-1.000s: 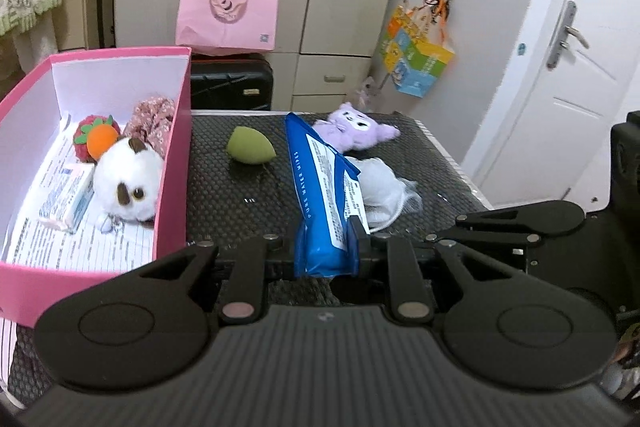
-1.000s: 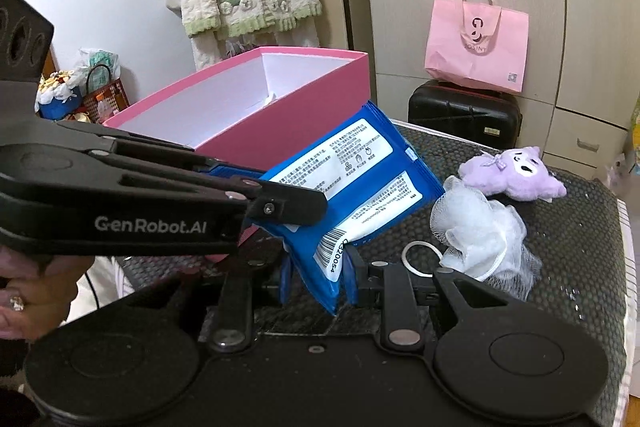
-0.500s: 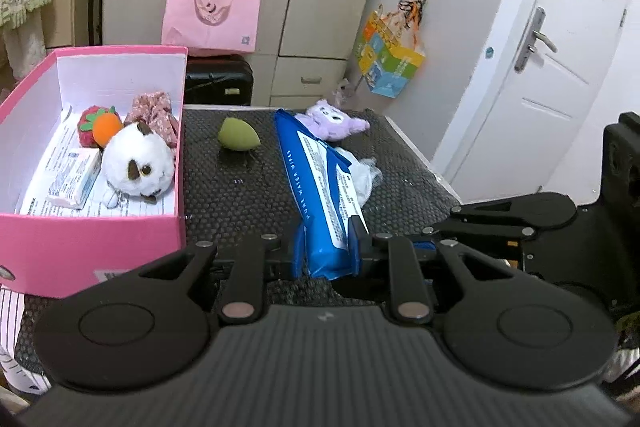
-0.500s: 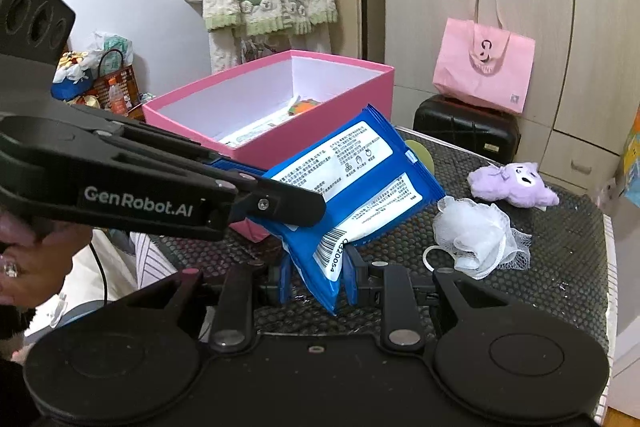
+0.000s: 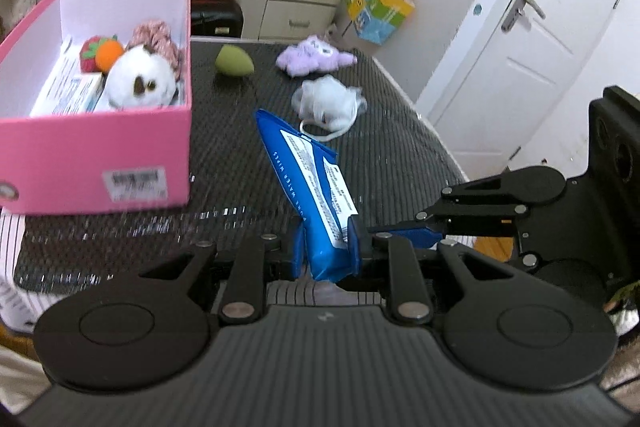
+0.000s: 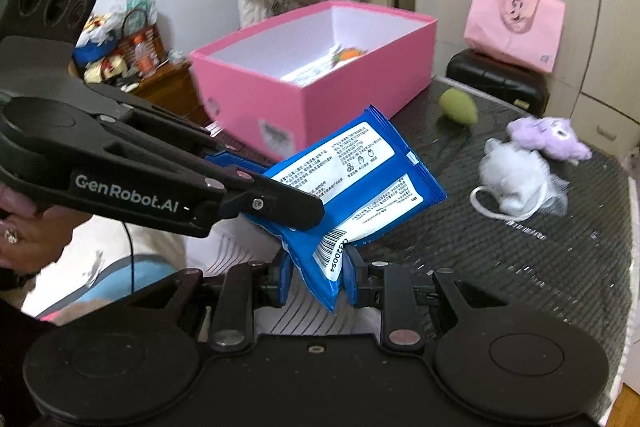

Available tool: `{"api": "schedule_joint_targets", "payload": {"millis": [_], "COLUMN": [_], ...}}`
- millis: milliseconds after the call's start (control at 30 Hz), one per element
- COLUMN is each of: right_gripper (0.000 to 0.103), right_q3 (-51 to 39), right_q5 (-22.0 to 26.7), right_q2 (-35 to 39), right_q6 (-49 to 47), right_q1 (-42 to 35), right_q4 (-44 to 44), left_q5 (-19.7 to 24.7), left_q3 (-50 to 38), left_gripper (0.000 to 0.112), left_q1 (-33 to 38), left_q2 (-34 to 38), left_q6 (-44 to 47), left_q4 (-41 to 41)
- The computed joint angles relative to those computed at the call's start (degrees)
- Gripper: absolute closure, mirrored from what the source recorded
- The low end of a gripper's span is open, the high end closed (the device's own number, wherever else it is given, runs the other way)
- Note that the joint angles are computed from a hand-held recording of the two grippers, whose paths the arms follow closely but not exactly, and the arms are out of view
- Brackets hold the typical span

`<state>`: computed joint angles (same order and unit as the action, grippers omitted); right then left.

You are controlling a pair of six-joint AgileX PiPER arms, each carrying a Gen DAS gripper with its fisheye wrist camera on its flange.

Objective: Organize soft objects
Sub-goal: 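Lift the blue packet with both grippers and carry it over the pink box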

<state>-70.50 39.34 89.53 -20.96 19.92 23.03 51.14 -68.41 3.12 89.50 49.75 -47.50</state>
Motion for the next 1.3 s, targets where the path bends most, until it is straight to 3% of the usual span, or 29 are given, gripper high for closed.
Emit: {"api": "schedule_joint_targets", "payload": {"millis": [233,467,633,833,1133,1300], "right_gripper": [0.073,0.073,0.073,0.072,0.072,0.072], "right_q3": [-2.1,-7.0,-13.2,-22.6,-35.3,-50.5], "right_q5": [3.9,5.6,7.2,9.2,7.7,12.4], "right_q2": [-0.8,0.4,2.6,7.1,15.7,25.4], "right_q6": [3.7,3.8,1.8,0.3,1.0,2.0], "right_q1": [6.2,10.8,11.7,11.6,9.9,7.7], "right_q4": [-4.1,-5.7,-5.3,-5.2,-3.8,-1.1], "left_q5": [5.2,12.9,15.9,17.8,16.0,16.2], "left_q3": [3.2,0.1,-3.4,-10.0,-22.9,-31.6], "left_gripper": [0.092,0.092,0.092,0.092,0.092,0.091], "left_q1": [5.2,12.8,16.9,19.4,19.4,20.0], "left_q2": [-6.0,-7.8,-8.0,-5.8,2.7,9.5], "left_q6": [2.6,1.1,1.8,1.4,1.0,0.0], "left_q4": [3.4,4.6,3.4,1.7,-0.9,-2.9]}}
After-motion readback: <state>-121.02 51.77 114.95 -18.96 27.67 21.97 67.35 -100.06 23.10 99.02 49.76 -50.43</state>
